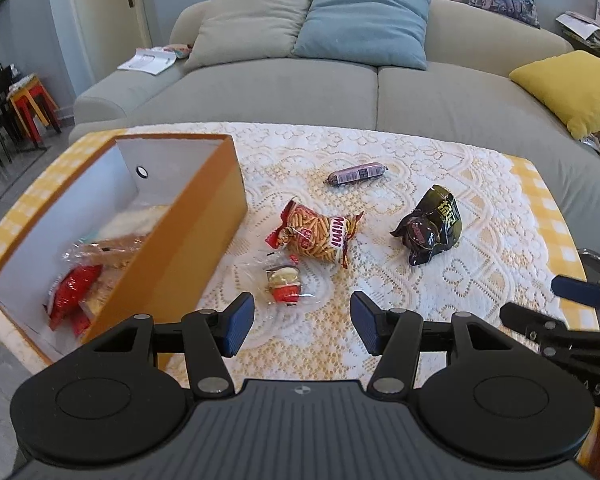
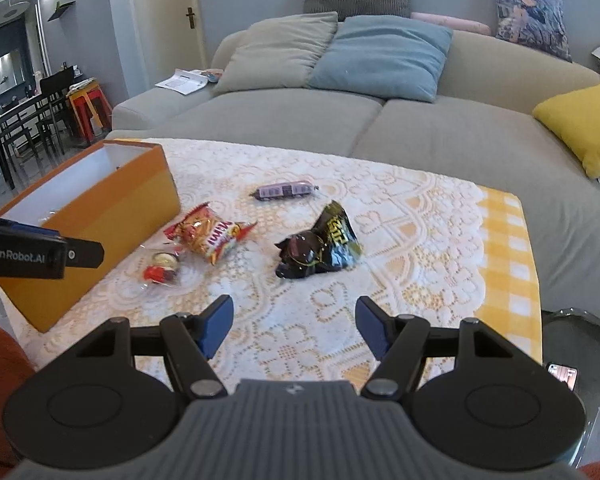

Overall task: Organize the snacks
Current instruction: 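Withdraw both tools from the box back over the snacks, then grasp the Mimi stick pack with left tool while right tool grasps the black wrapper bag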

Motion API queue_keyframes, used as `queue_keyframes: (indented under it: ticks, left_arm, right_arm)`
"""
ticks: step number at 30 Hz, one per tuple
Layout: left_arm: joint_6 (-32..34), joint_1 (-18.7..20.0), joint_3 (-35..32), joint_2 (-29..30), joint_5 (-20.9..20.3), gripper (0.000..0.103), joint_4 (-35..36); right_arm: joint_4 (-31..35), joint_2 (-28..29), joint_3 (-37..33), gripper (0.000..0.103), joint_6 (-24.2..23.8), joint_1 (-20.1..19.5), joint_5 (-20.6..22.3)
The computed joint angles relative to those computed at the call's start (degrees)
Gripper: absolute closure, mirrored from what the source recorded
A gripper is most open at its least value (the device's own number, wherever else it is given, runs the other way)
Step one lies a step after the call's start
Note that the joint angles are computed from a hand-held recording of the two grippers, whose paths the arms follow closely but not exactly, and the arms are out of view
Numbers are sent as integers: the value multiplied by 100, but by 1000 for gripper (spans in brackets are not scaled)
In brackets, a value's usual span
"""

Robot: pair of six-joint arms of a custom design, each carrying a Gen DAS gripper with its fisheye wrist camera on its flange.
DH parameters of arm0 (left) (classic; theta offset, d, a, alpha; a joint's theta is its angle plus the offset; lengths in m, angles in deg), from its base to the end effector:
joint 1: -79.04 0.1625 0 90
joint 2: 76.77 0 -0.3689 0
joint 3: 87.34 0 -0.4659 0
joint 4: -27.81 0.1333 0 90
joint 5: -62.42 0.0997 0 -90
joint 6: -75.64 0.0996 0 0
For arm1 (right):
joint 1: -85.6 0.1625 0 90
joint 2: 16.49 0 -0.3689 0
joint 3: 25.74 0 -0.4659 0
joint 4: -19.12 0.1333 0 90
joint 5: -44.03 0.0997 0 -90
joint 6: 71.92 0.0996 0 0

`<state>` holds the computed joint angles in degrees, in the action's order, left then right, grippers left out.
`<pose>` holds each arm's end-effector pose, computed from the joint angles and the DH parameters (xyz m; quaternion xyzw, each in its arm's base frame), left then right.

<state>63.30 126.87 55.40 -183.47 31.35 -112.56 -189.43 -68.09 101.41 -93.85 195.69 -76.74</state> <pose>-0.0931 -0.4284 0.2166 0.1631 0.8505 -0.3200 0.3841 0.2411 -0.4194 0.0058 0.2309 -0.8723 0.3494 0.2525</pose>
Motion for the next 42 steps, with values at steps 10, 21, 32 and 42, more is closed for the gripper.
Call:
queue_keyframes:
  ticks: [10,21,32,42]
  left_arm:
    - [927,521,-561,1093,-304,37,-1045]
    - [2057,1114,-1447,2340,-651,37,-2139]
    - [2819,1426,-1995,3096,-910,32,-2347]
    - [2754,1563,-2269,3380,-947,22,-1826]
  right_arm:
    - [312,324,-466,37,-110,-278,303]
    - [408,1155,-1534,40,-1024,-590,729]
    - [559,1781,-2239,40,-1548,-785,690]
    - [488,1846,-2256,40,-1873,-963,876]
